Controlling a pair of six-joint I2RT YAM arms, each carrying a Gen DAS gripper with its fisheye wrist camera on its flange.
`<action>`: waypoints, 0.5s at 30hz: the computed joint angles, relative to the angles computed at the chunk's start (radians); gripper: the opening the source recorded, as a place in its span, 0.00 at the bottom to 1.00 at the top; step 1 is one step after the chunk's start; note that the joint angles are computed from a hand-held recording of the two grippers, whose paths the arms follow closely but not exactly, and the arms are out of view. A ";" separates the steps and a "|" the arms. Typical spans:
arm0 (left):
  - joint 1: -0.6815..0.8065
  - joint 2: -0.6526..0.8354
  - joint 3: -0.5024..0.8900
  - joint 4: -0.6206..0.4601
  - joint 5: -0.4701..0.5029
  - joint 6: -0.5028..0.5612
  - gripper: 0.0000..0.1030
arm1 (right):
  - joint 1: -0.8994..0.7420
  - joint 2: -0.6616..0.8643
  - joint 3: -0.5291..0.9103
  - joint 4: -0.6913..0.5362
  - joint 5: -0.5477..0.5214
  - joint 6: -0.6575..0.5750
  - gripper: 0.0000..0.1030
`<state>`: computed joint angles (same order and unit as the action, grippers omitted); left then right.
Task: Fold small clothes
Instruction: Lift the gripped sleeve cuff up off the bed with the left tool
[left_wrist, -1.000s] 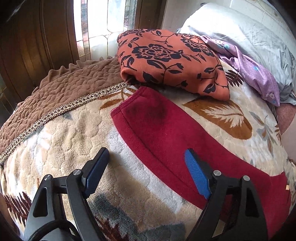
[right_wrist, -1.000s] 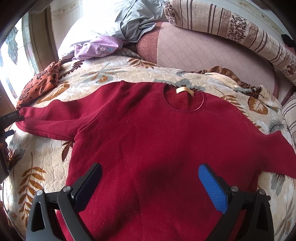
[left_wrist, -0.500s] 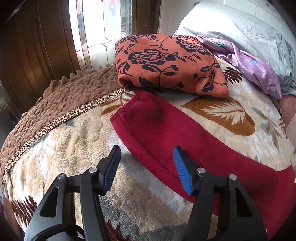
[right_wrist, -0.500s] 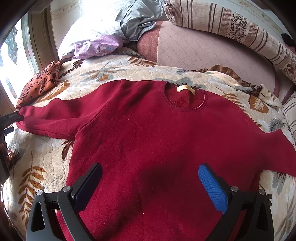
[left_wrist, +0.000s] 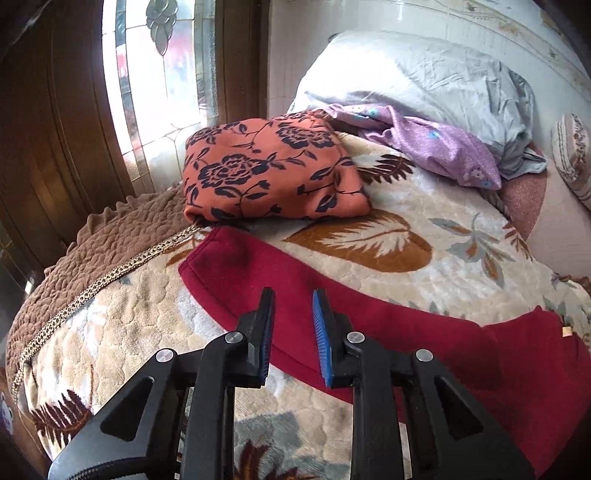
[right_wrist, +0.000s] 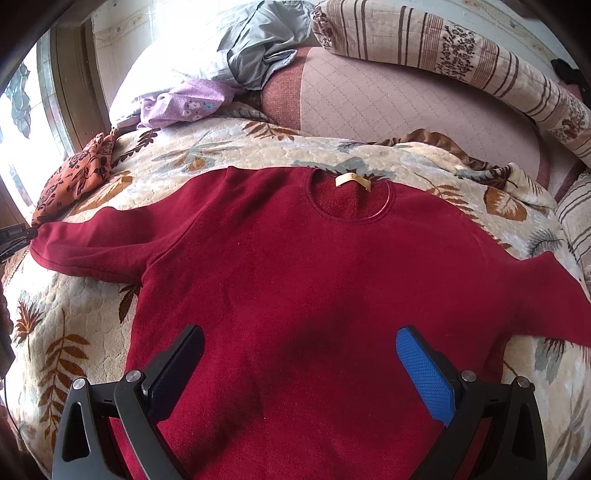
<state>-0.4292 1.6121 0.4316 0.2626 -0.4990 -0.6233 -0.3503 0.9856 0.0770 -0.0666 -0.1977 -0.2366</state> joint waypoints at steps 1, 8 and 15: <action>-0.030 -0.017 0.008 -0.022 -0.008 -0.006 0.19 | -0.026 -0.014 0.005 -0.020 -0.015 -0.016 1.00; -0.121 -0.139 0.023 -0.074 0.120 -0.037 0.19 | -0.237 -0.100 0.051 -0.162 -0.125 -0.163 1.00; -0.009 -0.181 -0.008 -0.146 0.178 -0.044 0.20 | -0.401 -0.033 0.079 -0.186 -0.223 -0.273 1.00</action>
<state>-0.4383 1.4312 0.4235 0.1167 -0.3211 -0.6675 -0.7515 0.9530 0.1563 -0.2528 -0.4209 -0.5091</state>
